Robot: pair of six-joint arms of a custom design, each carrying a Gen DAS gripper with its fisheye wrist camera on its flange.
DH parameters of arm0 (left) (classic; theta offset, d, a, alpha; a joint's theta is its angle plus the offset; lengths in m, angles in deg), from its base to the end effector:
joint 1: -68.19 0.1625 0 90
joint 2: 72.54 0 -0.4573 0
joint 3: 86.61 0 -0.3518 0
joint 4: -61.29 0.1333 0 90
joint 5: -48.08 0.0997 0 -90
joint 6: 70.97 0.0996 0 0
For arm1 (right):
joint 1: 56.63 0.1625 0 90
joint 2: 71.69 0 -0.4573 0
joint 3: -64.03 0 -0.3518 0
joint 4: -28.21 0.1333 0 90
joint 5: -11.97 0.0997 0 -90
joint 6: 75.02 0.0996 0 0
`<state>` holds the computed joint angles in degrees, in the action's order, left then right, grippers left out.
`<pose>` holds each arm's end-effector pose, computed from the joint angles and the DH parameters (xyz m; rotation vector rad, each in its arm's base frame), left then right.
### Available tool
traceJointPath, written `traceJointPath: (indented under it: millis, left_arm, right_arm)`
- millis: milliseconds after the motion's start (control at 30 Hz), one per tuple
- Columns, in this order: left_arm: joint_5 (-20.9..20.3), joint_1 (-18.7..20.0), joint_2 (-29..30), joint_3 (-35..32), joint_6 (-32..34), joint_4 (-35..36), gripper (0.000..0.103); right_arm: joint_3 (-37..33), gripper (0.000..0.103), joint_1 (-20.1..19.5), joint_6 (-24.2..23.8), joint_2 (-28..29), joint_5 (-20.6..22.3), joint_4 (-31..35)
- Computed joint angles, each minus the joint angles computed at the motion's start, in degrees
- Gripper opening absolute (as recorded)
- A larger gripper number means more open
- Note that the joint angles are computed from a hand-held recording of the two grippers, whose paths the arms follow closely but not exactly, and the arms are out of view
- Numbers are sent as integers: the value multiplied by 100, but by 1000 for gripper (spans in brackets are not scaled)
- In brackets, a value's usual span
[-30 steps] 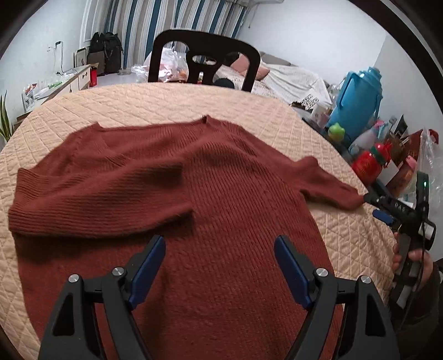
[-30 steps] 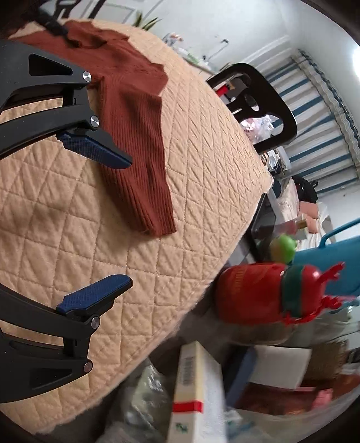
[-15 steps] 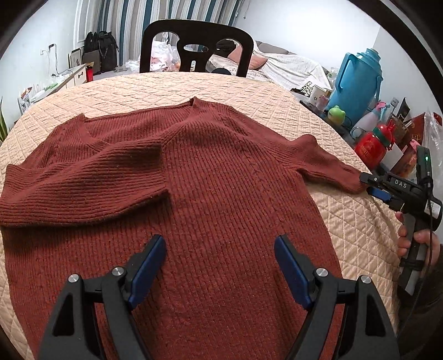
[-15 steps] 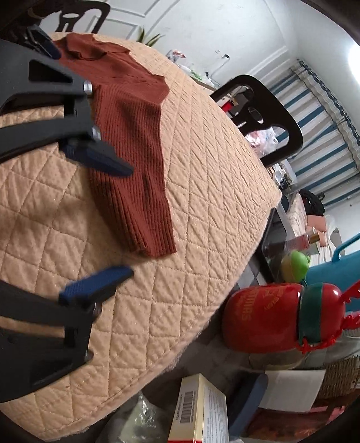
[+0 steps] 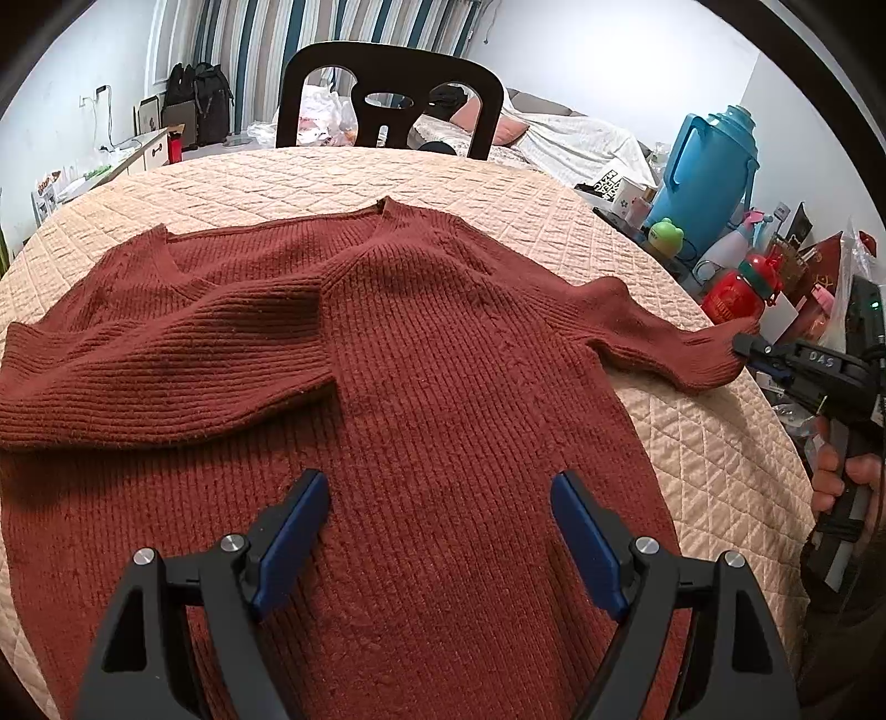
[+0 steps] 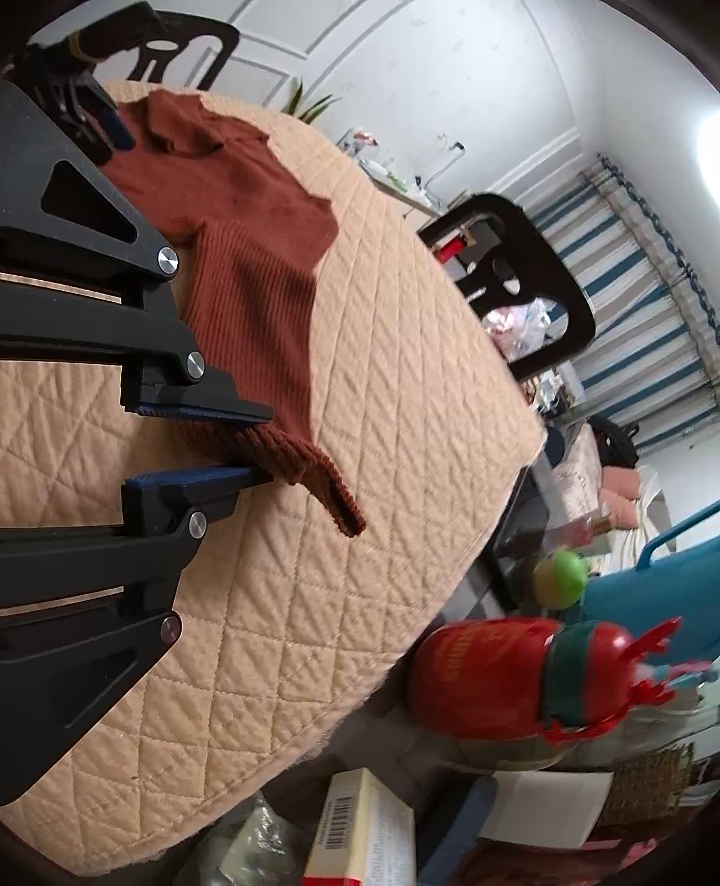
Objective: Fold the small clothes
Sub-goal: 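Grasp the sleeve cuff with the right tool and lift it, then lay the sleeve across the sweater body with the right tool and release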
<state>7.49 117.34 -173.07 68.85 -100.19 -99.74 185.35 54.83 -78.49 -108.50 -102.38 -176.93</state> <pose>0.0061 -0.3124 0.2896 0.0889 2.4328 -0.9229 0.2804 -0.4612 0.0590 0.4259 -2.6636 0.8192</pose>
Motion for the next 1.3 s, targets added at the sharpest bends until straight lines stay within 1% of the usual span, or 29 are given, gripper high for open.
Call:
traceJointPath:
  millis: [233,333,533,733,900,933,1000,1067,1167,1233,1267,1300]
  left_arm:
    - [-161,43,-247,-87,-76,283,84]
    - [-148,8,-498,-128,-216,631,84]
    - [-2,-66,-1180,-238,-555,1553,84]
    - [107,-169,-2082,-359,-827,2442,84]
    - [415,-345,-2917,-511,-1232,3413,84]
    - [460,-342,-3044,-543,-1299,3566,84]
    - [636,-427,-3347,-640,-1566,4113,84]
    - [741,-486,-3601,-700,-1726,4457,84]
    - [796,-463,-3883,-787,-1826,4749,84]
    - [890,-443,-4000,-839,-1934,4963,84]
    - [918,-419,-4028,-851,-1957,4999,84]
    - [902,-334,-4013,-839,-1856,4870,84]
  right_arm:
    - [-193,13,392,-130,22,302,126]
    - [-353,13,601,-239,104,425,221]
    - [-786,13,959,-410,382,479,486]
    - [-1190,13,1257,-513,672,563,741]
    - [-1549,13,1534,-775,988,603,998]
    - [-1618,13,1562,-792,1038,641,1088]
    - [-1765,13,1621,-819,1163,662,1241]
    - [-1864,13,1664,-802,1246,693,1373]
    - [-2015,13,1716,-813,1378,718,1585]
    - [-2102,10,1734,-816,1450,768,1722]
    - [-2136,9,1747,-814,1484,789,1769]
    - [-2197,9,1763,-820,1538,818,1843]
